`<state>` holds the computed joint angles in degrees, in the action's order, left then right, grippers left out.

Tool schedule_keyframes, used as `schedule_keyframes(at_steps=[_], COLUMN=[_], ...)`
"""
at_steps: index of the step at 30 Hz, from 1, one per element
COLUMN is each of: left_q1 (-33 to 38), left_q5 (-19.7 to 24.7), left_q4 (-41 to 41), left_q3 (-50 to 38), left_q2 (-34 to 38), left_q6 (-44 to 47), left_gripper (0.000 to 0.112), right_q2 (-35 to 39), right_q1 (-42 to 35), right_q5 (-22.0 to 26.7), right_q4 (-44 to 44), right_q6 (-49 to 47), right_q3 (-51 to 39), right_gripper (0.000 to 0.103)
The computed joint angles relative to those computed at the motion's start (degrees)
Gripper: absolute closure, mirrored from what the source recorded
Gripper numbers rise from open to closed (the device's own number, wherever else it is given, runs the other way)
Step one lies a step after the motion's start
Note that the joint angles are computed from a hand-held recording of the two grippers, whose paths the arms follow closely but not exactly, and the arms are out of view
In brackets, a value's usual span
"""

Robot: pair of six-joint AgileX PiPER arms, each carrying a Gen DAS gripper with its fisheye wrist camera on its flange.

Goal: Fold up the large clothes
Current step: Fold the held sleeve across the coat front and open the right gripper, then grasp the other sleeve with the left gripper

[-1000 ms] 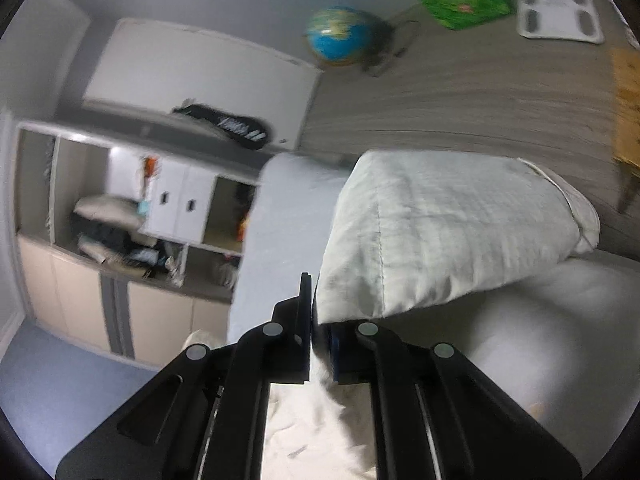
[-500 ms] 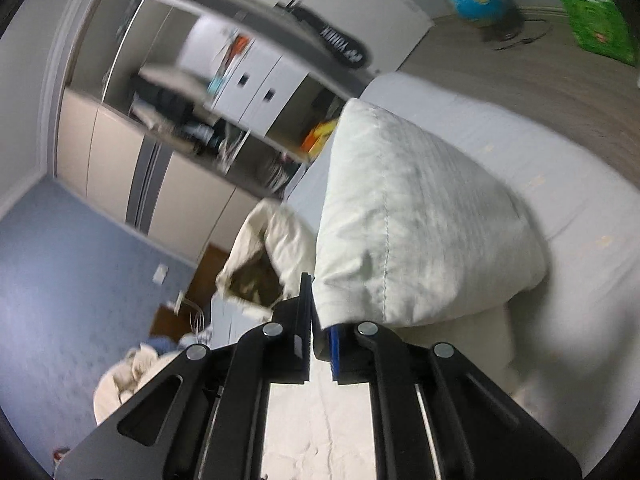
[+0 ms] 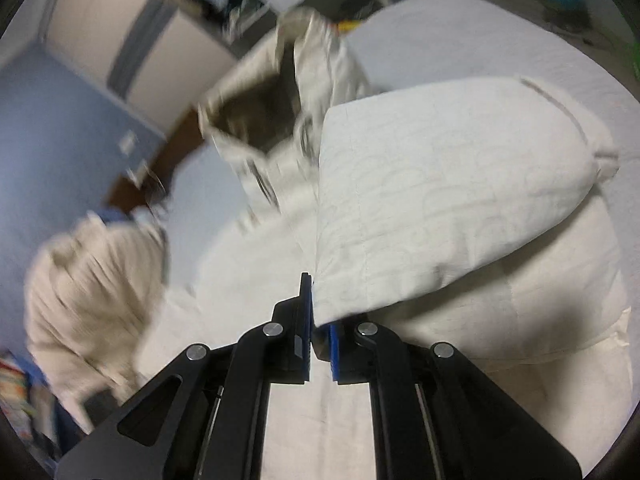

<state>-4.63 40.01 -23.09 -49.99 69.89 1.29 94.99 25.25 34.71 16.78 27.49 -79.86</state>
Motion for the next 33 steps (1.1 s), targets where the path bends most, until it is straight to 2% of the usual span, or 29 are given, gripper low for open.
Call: schedule_keyframes(at_steps=[4, 5, 6, 7, 9, 11, 15, 17, 21, 26, 29, 33], left_q1=[0.72, 0.83, 0.85, 0.85, 0.58, -0.01, -1.41, -2.42, -5.98, -15.97, -21.53, -29.85], left_q5=[0.1, 0.08, 0.08, 0.09, 0.07, 0.0, -0.29, -0.45, -0.5, 0.52, 2.13, 5.04], left_q4=[-0.46, -0.54, -0.53, -0.47, -0.01, 0.75, 2.75, 4.15, 8.53, 22.88, 28.31, 35.42], left_q3=[0.07, 0.17, 0.2, 0.21, 0.19, 0.15, 0.23, 0.34, -0.08, -2.05, -4.95, -12.5], left_q2=[0.42, 0.41, 0.49, 0.56, 0.61, 0.65, 0.55, 0.2, -0.2, 0.46, 2.69, 9.11], left_q6=[0.19, 0.29, 0.35, 0.43, 0.22, -0.25, -1.58, -2.57, -5.41, -16.92, -22.46, -29.18], left_gripper=[0.016, 0.016, 0.016, 0.016, 0.016, 0.016, 0.016, 0.016, 0.016, 0.016, 0.016, 0.016], right_q2=[2.76, 3.01, 2.99, 2.23, -1.11, -4.34, -11.95, -15.06, -23.1, -29.44, -30.21, -30.15], right_q1=[5.7, 6.1, 6.05, 5.93, 5.69, 6.25, 5.06, 4.77, 3.81, 3.72, 1.11, -1.13], right_q5=[4.01, 4.78, 4.92, 4.15, 0.79, -1.66, -5.85, -7.33, -9.17, -7.37, -7.82, -8.35], right_q4=[-12.13, -12.34, -11.09, -9.71, -7.87, -9.25, -6.46, -8.15, -18.11, -38.36, -39.63, -41.12], right_q6=[7.99, 7.68, 6.41, 5.36, 4.34, 6.07, 6.74, 11.06, 24.27, 44.17, 46.94, 48.42], right_q3=[-0.27, 0.01, 0.56, 1.97, 6.92, 10.34, 19.26, 22.4, 29.87, 36.81, 38.89, 39.7], right_gripper=[0.096, 0.09, 0.078, 0.072, 0.045, 0.041, 0.04, 0.04, 0.04, 0.04, 0.04, 0.04])
